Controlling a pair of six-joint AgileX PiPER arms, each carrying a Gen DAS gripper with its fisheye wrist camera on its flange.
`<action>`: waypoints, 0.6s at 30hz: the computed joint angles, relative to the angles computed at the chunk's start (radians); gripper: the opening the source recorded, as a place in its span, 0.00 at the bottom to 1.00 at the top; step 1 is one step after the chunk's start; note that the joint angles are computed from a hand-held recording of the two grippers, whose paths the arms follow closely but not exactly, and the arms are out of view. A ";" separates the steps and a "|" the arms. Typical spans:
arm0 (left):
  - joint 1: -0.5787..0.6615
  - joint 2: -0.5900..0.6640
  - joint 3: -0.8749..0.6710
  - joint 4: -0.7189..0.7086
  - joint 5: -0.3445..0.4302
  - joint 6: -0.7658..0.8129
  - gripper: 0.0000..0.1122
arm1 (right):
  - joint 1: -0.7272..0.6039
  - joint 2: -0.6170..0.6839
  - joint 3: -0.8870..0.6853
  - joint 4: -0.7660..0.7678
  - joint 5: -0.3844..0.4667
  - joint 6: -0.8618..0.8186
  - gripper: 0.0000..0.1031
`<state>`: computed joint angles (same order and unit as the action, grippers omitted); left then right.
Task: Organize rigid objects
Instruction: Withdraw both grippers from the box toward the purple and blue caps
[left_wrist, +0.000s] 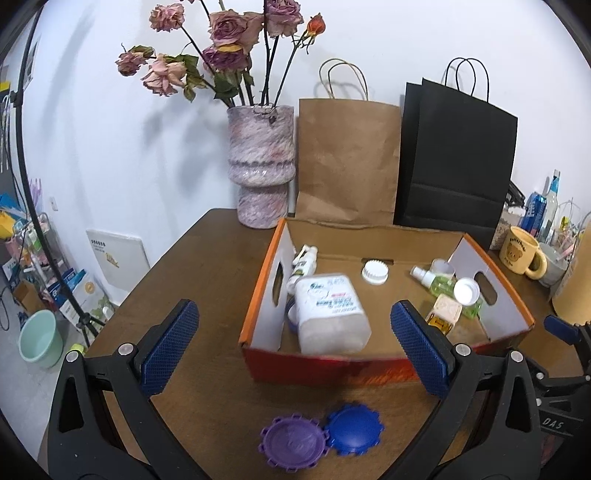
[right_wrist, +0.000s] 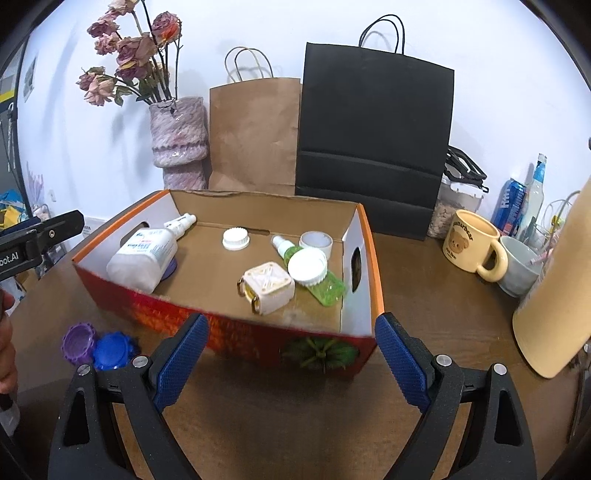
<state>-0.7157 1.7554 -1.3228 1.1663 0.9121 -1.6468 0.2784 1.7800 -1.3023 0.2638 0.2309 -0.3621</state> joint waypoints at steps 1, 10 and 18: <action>-0.005 -0.004 0.009 -0.002 0.005 -0.002 0.92 | -0.002 -0.012 0.021 0.015 -0.007 -0.015 0.92; -0.051 -0.062 0.123 -0.010 0.025 -0.047 0.92 | -0.012 -0.105 0.166 0.166 -0.052 -0.165 0.92; -0.078 -0.090 0.192 -0.031 0.020 -0.050 0.92 | -0.011 -0.167 0.273 0.243 -0.074 -0.244 0.92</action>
<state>-0.7940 1.6652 -1.1313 1.1352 0.9322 -1.6967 0.2675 1.6133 -1.0295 0.5064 0.1564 -0.6062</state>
